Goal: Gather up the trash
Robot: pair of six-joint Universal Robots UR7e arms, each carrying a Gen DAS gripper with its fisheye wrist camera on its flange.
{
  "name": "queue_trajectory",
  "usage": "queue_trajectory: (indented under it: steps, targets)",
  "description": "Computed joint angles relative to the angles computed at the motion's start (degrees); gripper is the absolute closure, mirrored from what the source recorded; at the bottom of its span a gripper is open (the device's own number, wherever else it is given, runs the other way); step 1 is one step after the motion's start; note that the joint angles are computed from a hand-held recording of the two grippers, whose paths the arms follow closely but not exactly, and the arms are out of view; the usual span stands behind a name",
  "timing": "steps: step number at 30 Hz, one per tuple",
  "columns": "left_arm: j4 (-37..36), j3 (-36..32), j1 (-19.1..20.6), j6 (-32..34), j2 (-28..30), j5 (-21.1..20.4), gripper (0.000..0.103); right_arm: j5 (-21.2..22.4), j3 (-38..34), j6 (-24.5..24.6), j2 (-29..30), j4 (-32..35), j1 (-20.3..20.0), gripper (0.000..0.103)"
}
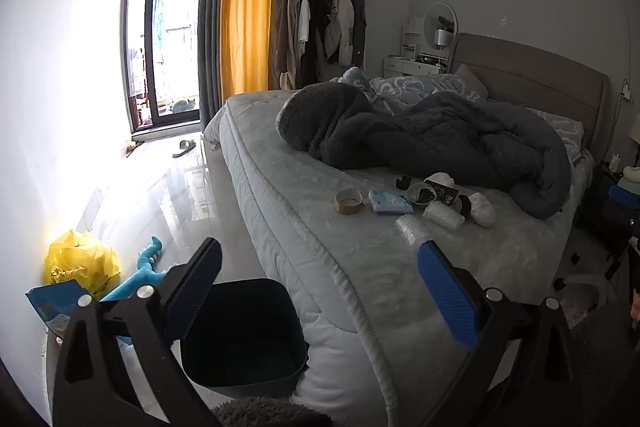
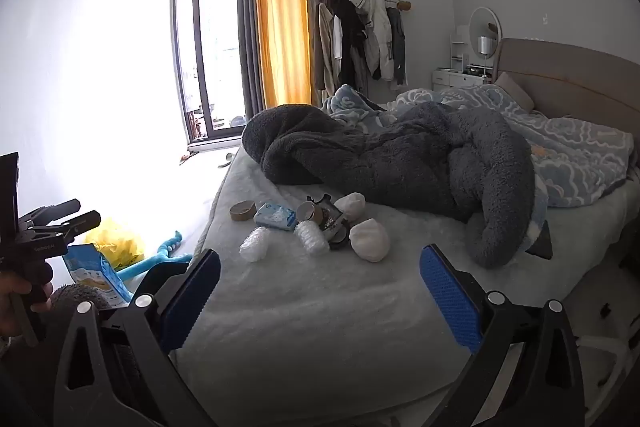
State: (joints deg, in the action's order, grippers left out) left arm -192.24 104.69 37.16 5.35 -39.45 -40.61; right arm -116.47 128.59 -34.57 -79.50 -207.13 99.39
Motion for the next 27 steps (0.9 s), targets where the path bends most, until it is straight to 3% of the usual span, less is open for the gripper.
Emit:
queue_trajectory:
  steps: [27]
  targets:
    - [0.2,0.1,0.4,-0.7,-0.3,-0.5,0.003,-0.4,0.0,-0.8,0.4,-0.5,0.4,0.002]
